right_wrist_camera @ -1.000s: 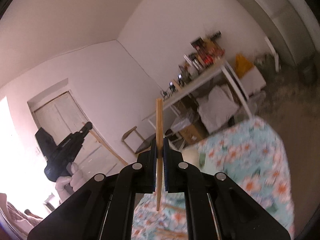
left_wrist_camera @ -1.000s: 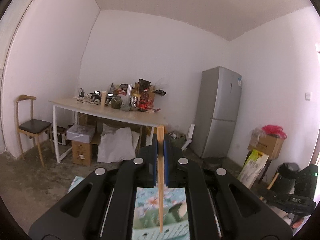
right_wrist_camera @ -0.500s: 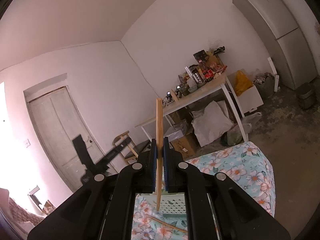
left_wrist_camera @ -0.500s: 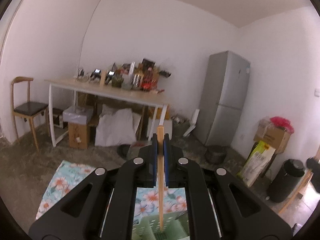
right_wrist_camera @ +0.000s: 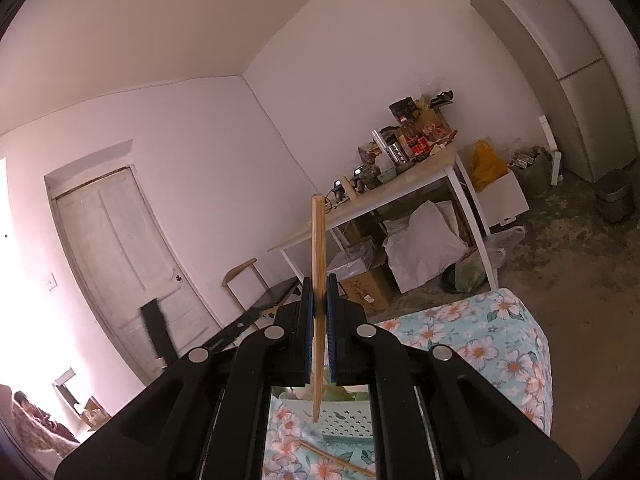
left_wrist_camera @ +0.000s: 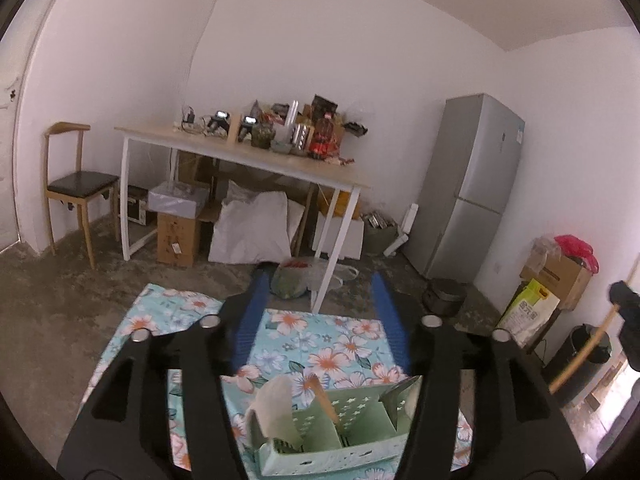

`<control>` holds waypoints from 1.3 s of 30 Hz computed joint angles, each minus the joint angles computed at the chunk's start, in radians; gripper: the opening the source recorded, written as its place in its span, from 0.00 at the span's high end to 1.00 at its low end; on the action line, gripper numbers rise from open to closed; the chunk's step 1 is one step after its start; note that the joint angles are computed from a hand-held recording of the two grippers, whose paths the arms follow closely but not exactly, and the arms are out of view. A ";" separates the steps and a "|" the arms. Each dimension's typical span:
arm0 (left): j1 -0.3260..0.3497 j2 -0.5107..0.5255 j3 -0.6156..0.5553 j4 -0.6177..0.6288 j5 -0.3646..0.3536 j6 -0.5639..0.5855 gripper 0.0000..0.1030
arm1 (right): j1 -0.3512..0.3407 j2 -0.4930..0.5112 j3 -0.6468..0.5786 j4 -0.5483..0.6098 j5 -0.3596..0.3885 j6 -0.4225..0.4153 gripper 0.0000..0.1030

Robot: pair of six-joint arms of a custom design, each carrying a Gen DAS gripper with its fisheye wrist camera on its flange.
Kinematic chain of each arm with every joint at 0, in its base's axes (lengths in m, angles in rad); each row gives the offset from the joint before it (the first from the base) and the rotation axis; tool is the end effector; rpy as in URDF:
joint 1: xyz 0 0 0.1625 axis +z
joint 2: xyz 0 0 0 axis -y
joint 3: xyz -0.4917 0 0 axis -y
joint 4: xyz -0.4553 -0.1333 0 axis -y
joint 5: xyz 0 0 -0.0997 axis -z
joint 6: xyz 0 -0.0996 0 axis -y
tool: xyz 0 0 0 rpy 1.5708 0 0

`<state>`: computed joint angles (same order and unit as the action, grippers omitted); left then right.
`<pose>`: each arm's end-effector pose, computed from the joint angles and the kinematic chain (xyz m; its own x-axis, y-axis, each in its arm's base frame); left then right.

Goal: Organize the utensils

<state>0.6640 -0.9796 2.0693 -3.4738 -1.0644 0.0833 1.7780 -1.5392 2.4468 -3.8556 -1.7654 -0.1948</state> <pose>-0.3736 -0.5230 0.1797 -0.7686 0.5051 -0.3926 0.6072 0.3827 -0.6963 0.1961 -0.3787 0.3742 -0.9726 -0.0523 0.2265 -0.2322 0.1816 -0.9556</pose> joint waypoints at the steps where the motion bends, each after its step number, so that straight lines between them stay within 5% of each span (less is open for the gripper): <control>1: -0.006 -0.020 0.020 -0.012 0.001 0.005 0.43 | 0.004 0.008 -0.009 0.000 -0.005 -0.007 0.94; 25: -0.006 -0.298 0.339 0.060 0.158 -0.014 0.22 | 0.081 0.337 -0.266 -0.001 -0.224 -0.240 0.94; 30: -0.013 -0.310 0.362 0.060 0.169 -0.020 0.19 | 0.071 0.354 -0.281 0.098 -0.267 -0.240 0.92; 34: -0.014 -0.314 0.366 0.060 0.164 -0.019 0.19 | 0.077 0.342 -0.271 0.093 -0.294 -0.236 0.71; 39: -0.018 -0.314 0.366 0.068 0.153 -0.033 0.18 | 0.097 0.313 -0.253 0.057 -0.329 -0.241 0.65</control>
<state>0.6462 -1.2936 2.4354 -3.4058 -0.9114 0.0506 1.8750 -1.2258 2.1935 -3.7989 -2.0945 -0.4363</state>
